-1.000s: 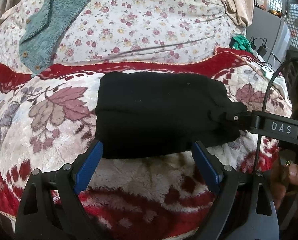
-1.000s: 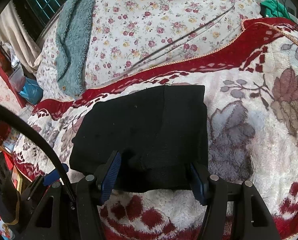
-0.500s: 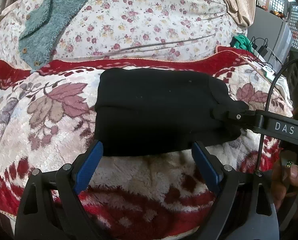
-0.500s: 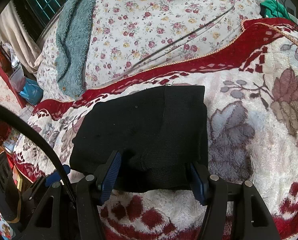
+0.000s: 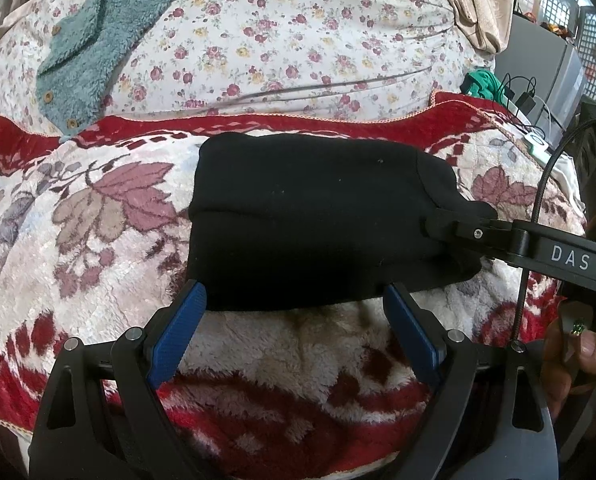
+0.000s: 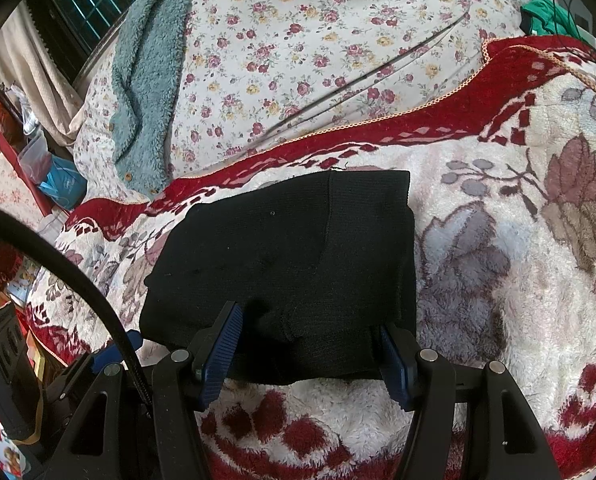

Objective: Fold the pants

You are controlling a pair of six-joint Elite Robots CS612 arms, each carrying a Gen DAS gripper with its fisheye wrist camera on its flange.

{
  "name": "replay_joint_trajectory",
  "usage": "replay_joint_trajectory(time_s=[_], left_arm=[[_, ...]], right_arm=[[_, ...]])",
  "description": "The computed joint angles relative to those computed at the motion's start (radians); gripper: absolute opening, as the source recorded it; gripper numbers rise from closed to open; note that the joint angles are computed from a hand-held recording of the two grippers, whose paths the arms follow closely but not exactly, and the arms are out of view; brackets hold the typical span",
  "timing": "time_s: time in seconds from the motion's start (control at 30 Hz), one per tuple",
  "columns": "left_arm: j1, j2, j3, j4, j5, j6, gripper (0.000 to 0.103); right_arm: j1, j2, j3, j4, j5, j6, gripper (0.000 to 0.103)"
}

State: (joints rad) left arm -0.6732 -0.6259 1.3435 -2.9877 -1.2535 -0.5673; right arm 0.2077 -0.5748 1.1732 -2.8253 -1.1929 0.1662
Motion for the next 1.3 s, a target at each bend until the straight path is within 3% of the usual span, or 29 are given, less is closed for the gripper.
replay_joint_trajectory(time_s=[0.5,0.63,0.87,0.93,1.1,1.3], left_arm=[[0.000,0.000,0.000,0.002,-0.001,-0.002,0.090],[0.000,0.002,0.002,-0.006,-0.003,-0.011,0.090],[0.004,-0.001,0.012,-0.018,-0.021,-0.050,0.090],[0.006,-0.004,0.014,-0.016,-0.026,-0.054,0.090],[0.006,-0.005,0.014,-0.016,-0.028,-0.057,0.090],[0.006,-0.017,0.037,-0.071,-0.009,-0.077,0.090]], right_arm=[[-0.001,-0.001,0.001,-0.005,0.008,0.005,0.062],[-0.021,0.005,0.007,-0.043,0.111,0.087,0.062],[-0.082,0.052,0.004,-0.191,0.342,0.459,0.062],[-0.090,0.066,-0.008,-0.206,0.396,0.511,0.061],[-0.091,0.074,-0.035,-0.134,0.483,0.453,0.061],[-0.084,0.080,-0.059,-0.085,0.469,0.407,0.058]])
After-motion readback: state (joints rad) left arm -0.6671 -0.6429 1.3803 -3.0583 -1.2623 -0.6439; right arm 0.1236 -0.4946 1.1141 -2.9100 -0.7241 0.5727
